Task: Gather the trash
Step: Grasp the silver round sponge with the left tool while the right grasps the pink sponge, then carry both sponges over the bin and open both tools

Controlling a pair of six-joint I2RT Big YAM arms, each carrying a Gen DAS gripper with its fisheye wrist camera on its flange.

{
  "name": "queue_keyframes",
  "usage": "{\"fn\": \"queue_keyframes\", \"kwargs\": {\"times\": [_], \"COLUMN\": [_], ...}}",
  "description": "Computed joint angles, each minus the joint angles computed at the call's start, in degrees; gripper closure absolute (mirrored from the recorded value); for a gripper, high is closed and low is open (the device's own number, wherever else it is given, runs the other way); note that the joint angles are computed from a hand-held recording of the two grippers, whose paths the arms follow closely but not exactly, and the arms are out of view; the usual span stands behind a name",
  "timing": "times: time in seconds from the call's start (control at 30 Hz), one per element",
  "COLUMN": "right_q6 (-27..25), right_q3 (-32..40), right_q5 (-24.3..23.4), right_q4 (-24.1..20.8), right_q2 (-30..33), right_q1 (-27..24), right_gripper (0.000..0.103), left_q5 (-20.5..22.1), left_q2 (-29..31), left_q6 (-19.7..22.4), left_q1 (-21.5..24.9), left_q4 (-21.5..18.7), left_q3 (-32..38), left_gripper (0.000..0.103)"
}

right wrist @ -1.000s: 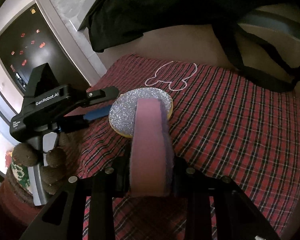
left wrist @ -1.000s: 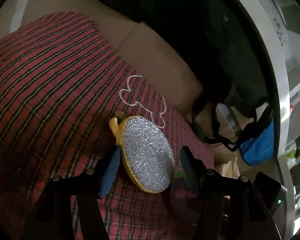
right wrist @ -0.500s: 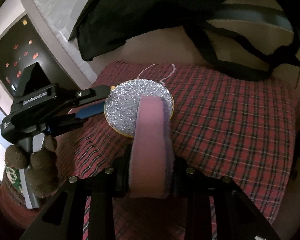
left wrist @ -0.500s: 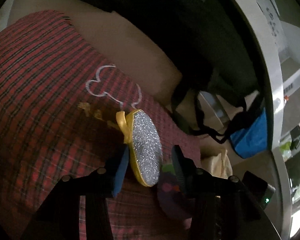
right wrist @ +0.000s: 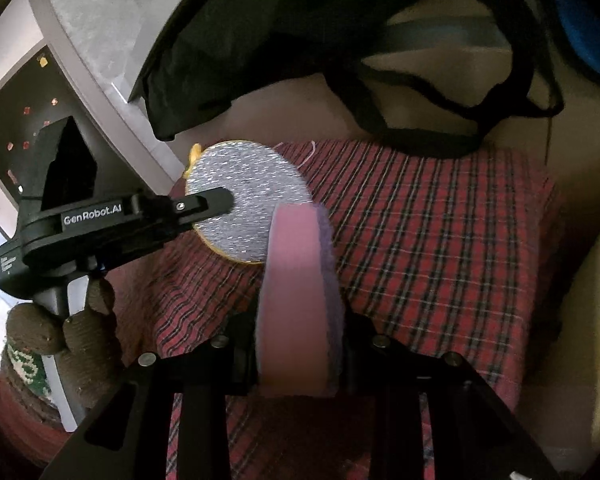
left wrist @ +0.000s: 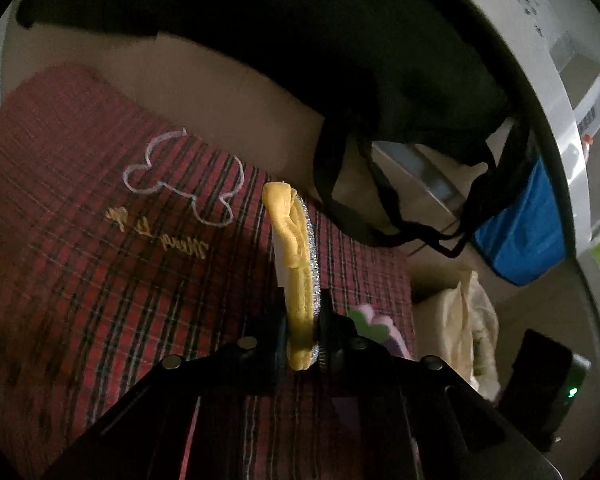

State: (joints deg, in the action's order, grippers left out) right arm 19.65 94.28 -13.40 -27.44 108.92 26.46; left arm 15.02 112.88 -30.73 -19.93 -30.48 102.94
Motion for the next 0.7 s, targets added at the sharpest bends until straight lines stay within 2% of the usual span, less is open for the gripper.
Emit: {"fn": "queue_keyframes", "kwargs": {"times": [0.1, 0.3, 0.47, 0.7], "right_q6": [-0.25, -2.28, -4.71, -6.79], "right_q3": [-1.8, -5.74, -8.92, -14.59], "right_q5": [0.64, 2.49, 4.43, 7.34], "right_q4": [1.31, 3.23, 4.47, 6.87], "right_q2": [-1.73, -5.88, -9.71, -17.13], "right_q1": [-0.02, 0.62, 1.55, 1.68], "right_gripper": [0.073, 0.073, 0.073, 0.073], "left_q5": [-5.95, -22.46, -28.85, -36.32], "left_q2": [-3.57, -11.77, -16.85, -22.64], "left_q6": [1.81, 6.05, 6.42, 6.66], "left_q1": [-1.41, -6.0, -9.34, -14.94], "left_q4": [2.4, 4.8, 6.13, 10.57], "left_q3": [-4.37, -13.93, -19.78, -25.15], "left_gripper": [0.09, 0.089, 0.089, 0.089]}}
